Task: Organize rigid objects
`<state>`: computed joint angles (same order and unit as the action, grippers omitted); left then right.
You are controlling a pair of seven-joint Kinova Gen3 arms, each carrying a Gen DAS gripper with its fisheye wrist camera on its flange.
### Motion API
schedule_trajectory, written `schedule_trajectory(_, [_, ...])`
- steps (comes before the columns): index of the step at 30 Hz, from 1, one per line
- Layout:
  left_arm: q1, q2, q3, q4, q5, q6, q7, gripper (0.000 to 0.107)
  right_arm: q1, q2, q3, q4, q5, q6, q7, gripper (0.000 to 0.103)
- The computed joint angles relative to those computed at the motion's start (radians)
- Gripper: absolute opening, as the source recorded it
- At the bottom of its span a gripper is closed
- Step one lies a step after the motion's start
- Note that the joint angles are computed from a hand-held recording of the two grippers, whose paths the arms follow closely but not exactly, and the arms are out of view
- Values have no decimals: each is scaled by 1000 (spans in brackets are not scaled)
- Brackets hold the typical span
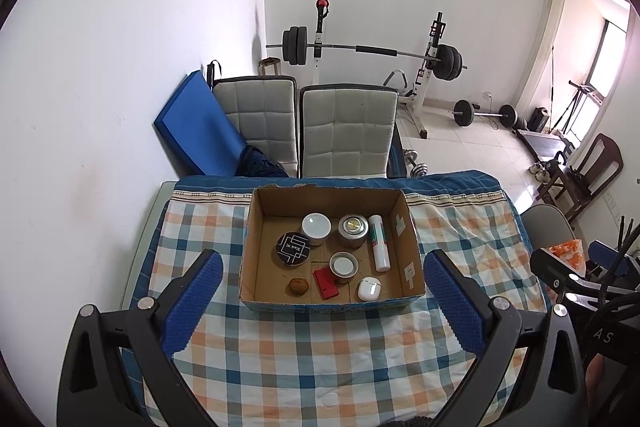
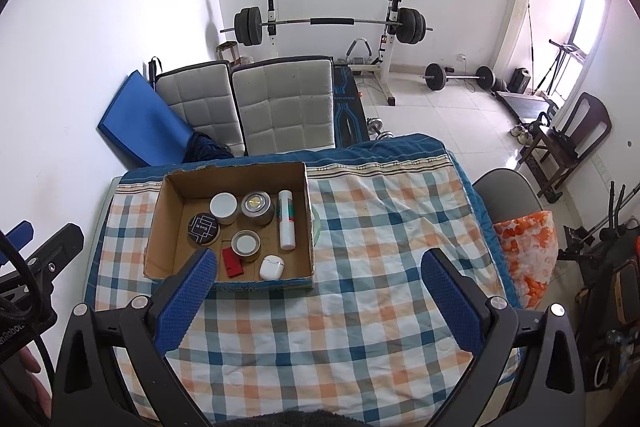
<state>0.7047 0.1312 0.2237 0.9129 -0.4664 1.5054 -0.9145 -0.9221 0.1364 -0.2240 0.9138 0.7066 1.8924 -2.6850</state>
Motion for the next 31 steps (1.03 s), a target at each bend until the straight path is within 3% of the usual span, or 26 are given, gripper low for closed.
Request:
schedule_trajectory(17, [7,-12,10,11,-22,-13,10,103,-70,33,25,-79,90,64,12,103])
schedule_trajectory(31, [-3,-18,15,12,-13,-13,-10,103,-80,33,37,-86,91,68,18,103])
